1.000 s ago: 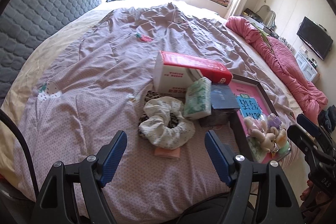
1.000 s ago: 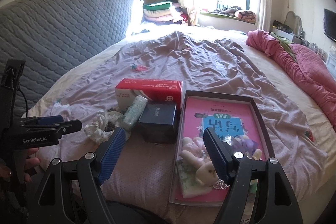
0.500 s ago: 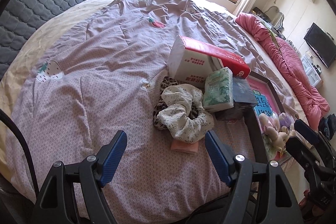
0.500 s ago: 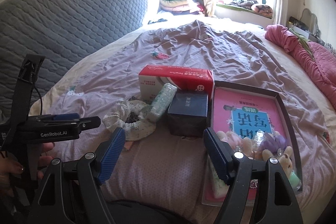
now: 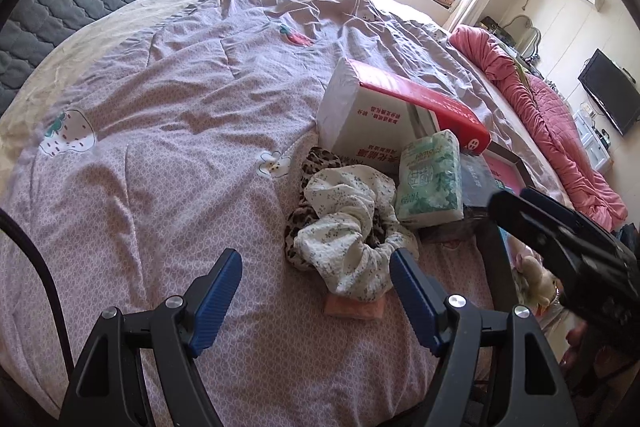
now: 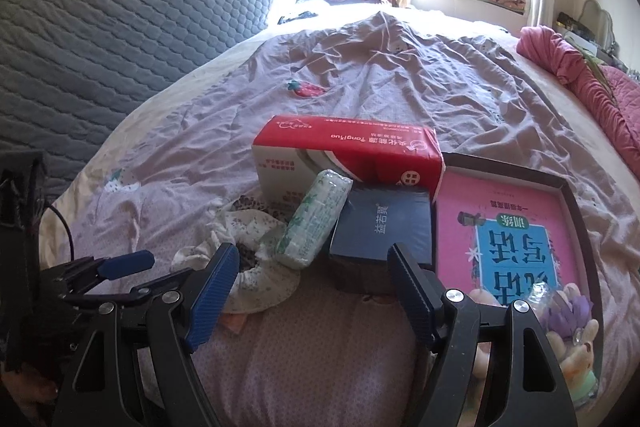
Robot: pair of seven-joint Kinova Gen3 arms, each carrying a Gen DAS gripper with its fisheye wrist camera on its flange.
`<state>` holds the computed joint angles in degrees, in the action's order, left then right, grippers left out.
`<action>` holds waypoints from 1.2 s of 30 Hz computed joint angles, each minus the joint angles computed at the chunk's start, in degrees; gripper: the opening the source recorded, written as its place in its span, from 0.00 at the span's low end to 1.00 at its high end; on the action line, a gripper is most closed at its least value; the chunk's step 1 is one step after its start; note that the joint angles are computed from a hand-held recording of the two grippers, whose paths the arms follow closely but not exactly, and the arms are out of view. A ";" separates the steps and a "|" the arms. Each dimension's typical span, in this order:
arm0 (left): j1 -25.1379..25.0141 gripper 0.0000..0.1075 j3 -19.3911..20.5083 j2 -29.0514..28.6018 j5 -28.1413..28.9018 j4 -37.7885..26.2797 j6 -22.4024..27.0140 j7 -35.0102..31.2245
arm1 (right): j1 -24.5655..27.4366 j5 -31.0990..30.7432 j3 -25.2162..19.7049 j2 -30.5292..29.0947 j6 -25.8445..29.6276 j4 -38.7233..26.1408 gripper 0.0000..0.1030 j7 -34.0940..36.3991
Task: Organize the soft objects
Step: 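Grasp the white cloth scrunchie with left tool while right tool grasps the green tissue pack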
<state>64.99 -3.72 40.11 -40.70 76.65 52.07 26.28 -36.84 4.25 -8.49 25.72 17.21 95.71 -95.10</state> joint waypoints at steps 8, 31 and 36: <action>-0.33 0.70 -1.15 -0.40 -1.47 3.19 -5.27 1.89 | -0.22 -0.80 0.66 7.16 6.84 -10.01 0.76 -1.27; -0.06 0.27 -3.10 -0.34 -5.36 6.49 -10.97 3.07 | 2.67 -2.36 -4.10 8.84 0.22 -9.37 0.25 2.73; 1.26 0.14 -4.29 -0.72 -6.90 7.34 -11.84 3.75 | 10.01 -7.38 -11.30 5.51 -1.56 -4.52 0.23 8.83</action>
<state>66.24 -8.01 39.38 -47.61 83.99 40.22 30.03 -26.83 -3.14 -19.79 31.23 15.65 91.19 -86.26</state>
